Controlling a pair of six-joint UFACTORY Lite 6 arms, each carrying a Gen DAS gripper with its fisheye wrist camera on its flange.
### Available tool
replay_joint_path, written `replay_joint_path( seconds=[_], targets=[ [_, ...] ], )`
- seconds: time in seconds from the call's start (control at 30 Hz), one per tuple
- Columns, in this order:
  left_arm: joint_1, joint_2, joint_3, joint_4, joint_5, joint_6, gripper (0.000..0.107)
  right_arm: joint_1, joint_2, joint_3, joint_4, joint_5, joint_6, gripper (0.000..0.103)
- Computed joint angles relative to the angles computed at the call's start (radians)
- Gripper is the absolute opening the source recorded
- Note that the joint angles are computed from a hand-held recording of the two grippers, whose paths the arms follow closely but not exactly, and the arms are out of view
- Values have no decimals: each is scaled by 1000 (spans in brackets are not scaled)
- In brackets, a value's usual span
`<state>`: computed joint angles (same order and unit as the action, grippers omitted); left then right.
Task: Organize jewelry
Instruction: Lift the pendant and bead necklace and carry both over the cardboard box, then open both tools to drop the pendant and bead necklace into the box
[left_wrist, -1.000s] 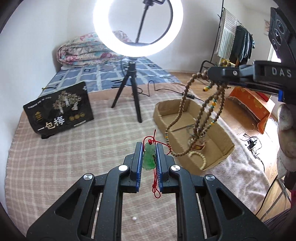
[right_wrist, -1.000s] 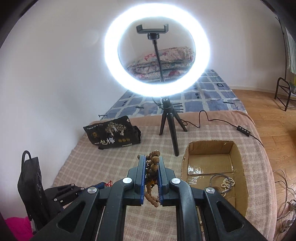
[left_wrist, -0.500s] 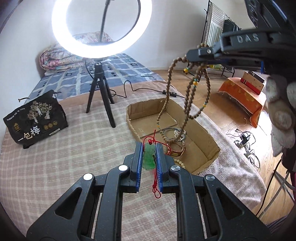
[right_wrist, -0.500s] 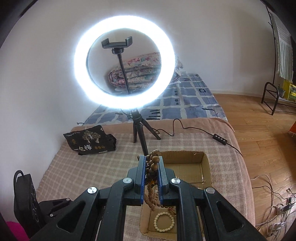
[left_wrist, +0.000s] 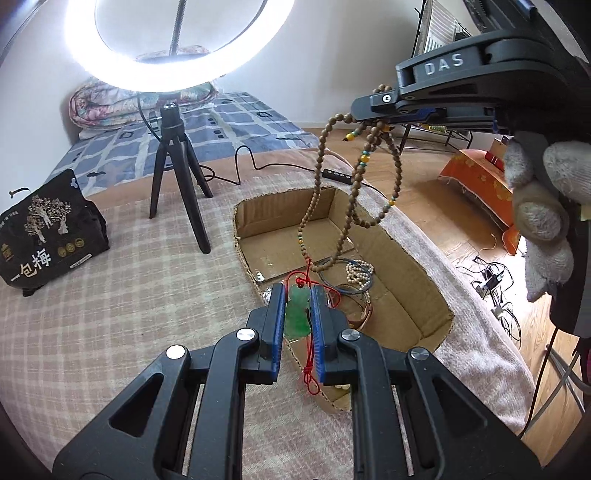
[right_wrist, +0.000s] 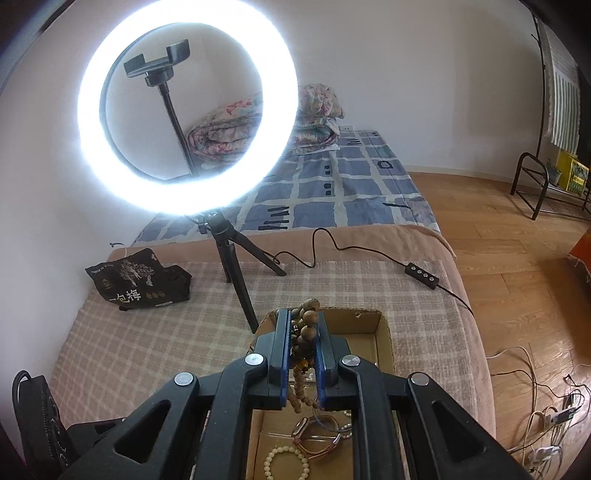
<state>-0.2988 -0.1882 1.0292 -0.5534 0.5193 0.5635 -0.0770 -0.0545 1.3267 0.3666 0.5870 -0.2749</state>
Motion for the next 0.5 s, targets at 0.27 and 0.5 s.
replay_joint_path(
  seconds=[0.27,0.5],
  targets=[
    [-52,40,4,9,-28,-20,12,-8,121,21,70,-38,-65,9],
    [-77,50,13,11,-17,-31,12,-9,153,2,118,-43,-131,23]
  ],
)
